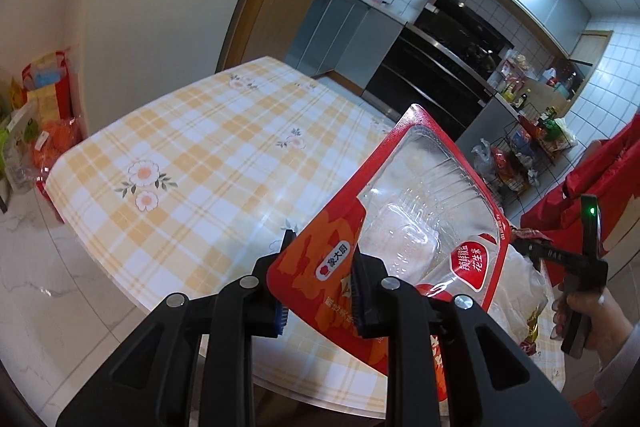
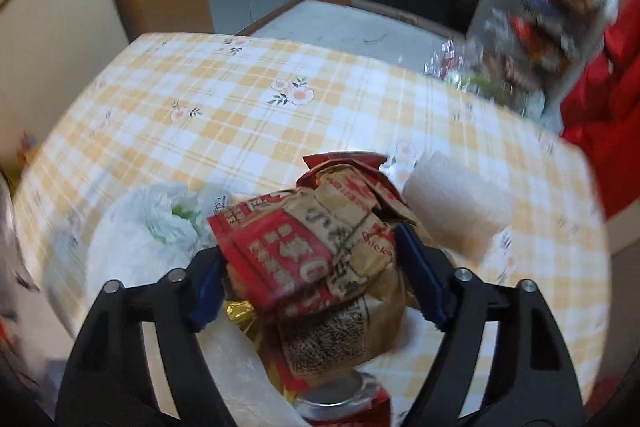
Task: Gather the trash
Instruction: 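Close the right tool on the brown snack bag and lift it toward the bin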
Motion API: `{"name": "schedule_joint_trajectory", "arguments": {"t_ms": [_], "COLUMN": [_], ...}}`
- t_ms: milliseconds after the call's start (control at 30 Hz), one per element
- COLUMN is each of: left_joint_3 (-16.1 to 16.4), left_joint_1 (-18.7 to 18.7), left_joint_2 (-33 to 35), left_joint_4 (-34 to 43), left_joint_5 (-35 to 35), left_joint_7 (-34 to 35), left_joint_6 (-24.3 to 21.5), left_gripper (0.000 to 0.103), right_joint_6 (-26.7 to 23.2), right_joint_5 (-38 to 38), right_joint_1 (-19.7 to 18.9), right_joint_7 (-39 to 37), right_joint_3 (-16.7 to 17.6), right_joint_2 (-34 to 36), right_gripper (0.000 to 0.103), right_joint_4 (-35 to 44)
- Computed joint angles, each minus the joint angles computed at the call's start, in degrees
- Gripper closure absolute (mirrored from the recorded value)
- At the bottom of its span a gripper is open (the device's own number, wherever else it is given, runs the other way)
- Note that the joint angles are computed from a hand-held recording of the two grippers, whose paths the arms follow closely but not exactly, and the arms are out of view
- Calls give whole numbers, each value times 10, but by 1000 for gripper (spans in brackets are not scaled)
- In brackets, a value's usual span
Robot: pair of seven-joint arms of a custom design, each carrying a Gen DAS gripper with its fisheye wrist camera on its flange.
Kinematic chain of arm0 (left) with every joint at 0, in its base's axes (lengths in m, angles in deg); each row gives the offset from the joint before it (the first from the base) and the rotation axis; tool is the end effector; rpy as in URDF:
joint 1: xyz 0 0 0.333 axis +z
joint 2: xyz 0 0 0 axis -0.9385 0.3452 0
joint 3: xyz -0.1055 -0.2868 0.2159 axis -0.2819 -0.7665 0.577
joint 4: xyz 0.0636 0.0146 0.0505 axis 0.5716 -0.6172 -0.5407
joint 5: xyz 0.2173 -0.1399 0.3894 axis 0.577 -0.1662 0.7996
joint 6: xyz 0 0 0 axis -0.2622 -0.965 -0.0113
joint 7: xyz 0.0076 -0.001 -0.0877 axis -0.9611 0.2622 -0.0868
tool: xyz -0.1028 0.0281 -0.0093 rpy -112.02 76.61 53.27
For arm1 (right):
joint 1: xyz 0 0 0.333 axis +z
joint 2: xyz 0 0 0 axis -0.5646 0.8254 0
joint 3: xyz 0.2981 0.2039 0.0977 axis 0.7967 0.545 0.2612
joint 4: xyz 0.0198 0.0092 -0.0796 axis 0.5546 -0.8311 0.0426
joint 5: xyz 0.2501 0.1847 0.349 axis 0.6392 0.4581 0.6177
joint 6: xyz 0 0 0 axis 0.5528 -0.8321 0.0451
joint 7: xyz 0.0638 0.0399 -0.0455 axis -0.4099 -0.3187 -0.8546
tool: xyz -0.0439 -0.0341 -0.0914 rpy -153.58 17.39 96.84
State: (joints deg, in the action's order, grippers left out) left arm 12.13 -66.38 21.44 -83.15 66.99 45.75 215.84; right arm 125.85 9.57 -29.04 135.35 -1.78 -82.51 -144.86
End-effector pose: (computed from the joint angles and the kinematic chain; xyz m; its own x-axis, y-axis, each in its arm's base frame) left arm 0.4121 -0.2320 0.5431 0.2047 -0.8886 0.4105 -0.5949 -0.4460 -0.6688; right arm 0.6171 0.0068 0.5578 0.1641 -0.9862 -0.0226 -0.8287 -0.1254 -0.5455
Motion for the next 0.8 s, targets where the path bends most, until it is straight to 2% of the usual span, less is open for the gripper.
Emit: {"name": "schedule_joint_trajectory", "arguments": {"t_ms": [233,433,667,800], "left_joint_3": [-12,-21,-28,-31], "left_joint_1": [5,-2,-22,-41], "left_joint_2": [-17,-33,-61,-82], "left_joint_4": [8,17,17,14], "left_joint_5": [8,11,10,4], "left_joint_7": [0,1,0,-3], "left_joint_6": [-1,-9,-27,-42], "left_gripper": [80,80,80,80], "right_joint_6": [42,51,51,56], "right_joint_5": [125,196,244,236], "right_joint_1": [12,27,60,72], "right_joint_7": [-65,-122,-171,-171], "right_joint_3": [-35,-67,-111,-127], "right_joint_2": [-41,-95,-203,-276], "right_gripper": [30,29,29,29], "right_joint_4": [-15,-34,-105,-155]}}
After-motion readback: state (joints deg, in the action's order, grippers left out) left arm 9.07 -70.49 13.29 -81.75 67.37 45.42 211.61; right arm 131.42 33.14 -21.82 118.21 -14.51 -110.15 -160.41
